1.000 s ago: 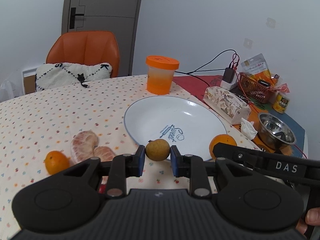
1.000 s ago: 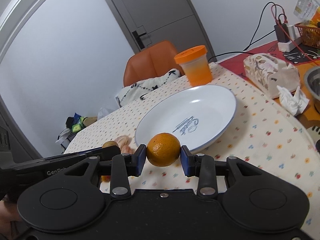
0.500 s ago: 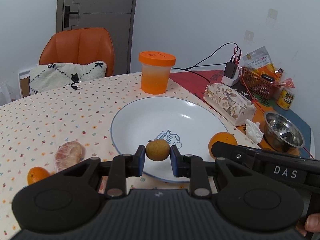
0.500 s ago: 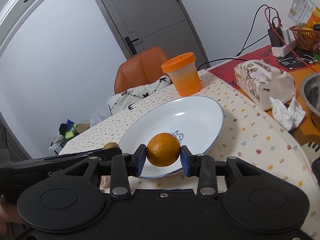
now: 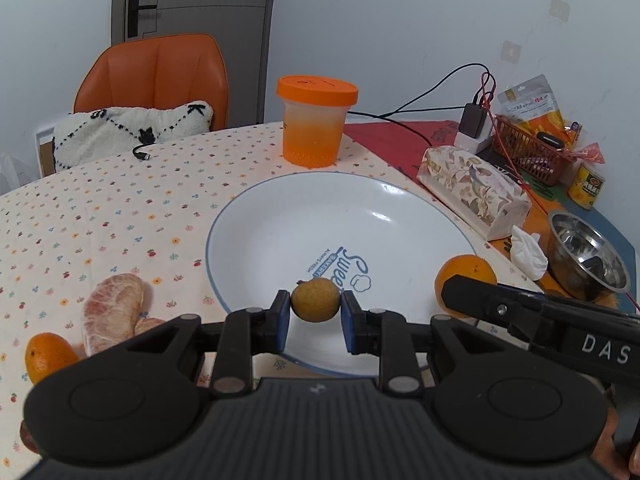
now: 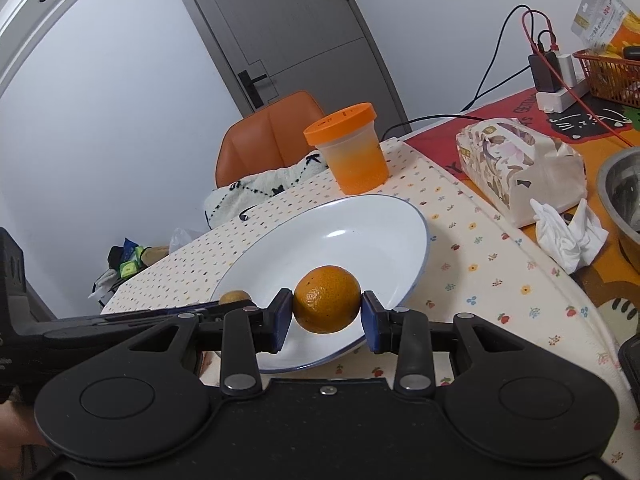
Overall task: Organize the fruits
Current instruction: 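Grasp the kiwi with the left gripper while the right carries the orange, then open both grippers over the white plate, dropping orange and kiwi, then move both tools back toward the remaining fruit cluster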
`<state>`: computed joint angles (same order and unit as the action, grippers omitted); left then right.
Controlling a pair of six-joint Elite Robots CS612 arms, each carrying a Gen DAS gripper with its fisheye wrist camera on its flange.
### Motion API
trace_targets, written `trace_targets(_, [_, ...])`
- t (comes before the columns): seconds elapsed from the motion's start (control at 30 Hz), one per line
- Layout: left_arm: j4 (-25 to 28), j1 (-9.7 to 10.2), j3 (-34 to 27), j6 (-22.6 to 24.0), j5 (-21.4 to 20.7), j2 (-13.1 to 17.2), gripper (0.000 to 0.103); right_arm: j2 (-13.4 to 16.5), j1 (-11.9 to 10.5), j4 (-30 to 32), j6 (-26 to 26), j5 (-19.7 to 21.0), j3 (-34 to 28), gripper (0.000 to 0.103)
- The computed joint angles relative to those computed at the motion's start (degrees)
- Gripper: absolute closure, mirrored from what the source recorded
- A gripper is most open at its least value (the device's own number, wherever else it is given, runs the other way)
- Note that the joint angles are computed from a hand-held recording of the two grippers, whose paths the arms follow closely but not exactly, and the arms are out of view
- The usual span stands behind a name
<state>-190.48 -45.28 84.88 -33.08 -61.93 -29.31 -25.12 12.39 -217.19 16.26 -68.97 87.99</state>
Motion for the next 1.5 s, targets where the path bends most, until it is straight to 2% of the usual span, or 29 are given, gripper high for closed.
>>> trace_targets(0.23, [1.0,0.09,-0.5,0.2,-0.5,0.1,0.078,0.1,0.2,-0.3,-0.1,-0.7,-0.1,0.067])
trace_targets(0.53, [-1.1,-0.51,1.1,0.2,0.7,-1.0,0.073,-0.7,0.3,-1.8,-0.5,-2.7,1.4,0.062])
trace_targets(0.63, [-2.4,-0.7,2.4,-0.4,0.7,-1.7,0.06,-1.1,0.3,-2.9,-0.2,-3.2,2.1,0.062])
trace_targets(0.7, [-4.3,-0.78,3.5,-0.3,0.2,-2.1,0.046,-1.4,0.3,-3.7,0.3,-3.3,2.7,0.062])
trace_targets(0.73, [-4.9,-0.88,4.0,-0.3,0.4,-2.3,0.042,-1.5,0.3,-4.0,0.4,-3.4,3.1,0.062])
trace_targets(0.8, [-5.9,-1.22,4.8,-0.3,1.6,-2.7,0.029,-1.7,0.3,-4.6,0.8,-3.5,3.6,0.062])
trace_targets(0.93, [-7.8,-1.84,6.6,0.4,3.7,-3.5,0.02,-2.2,0.4,-5.1,1.0,-3.9,4.7,0.062])
trace_targets(1.1, [-11.1,-2.23,9.1,1.2,4.2,-4.3,0.013,-2.7,0.8,-6.2,0.9,-4.6,5.9,0.051])
trace_targets(1.23, [-11.7,-2.62,10.7,1.3,6.4,-4.8,0.01,-2.7,0.9,-7.4,0.5,-4.0,6.3,0.042])
trace_targets(1.43, [-12.6,-2.33,13.3,-2.9,7.8,-5.4,0.009,-2.4,1.5,-8.0,-0.5,-3.3,6.1,0.025])
trace_targets(1.5, [-12.4,-2.16,14.1,-4.1,7.5,-5.7,0.009,-2.4,1.8,-8.0,-1.2,-3.8,6.0,0.023])
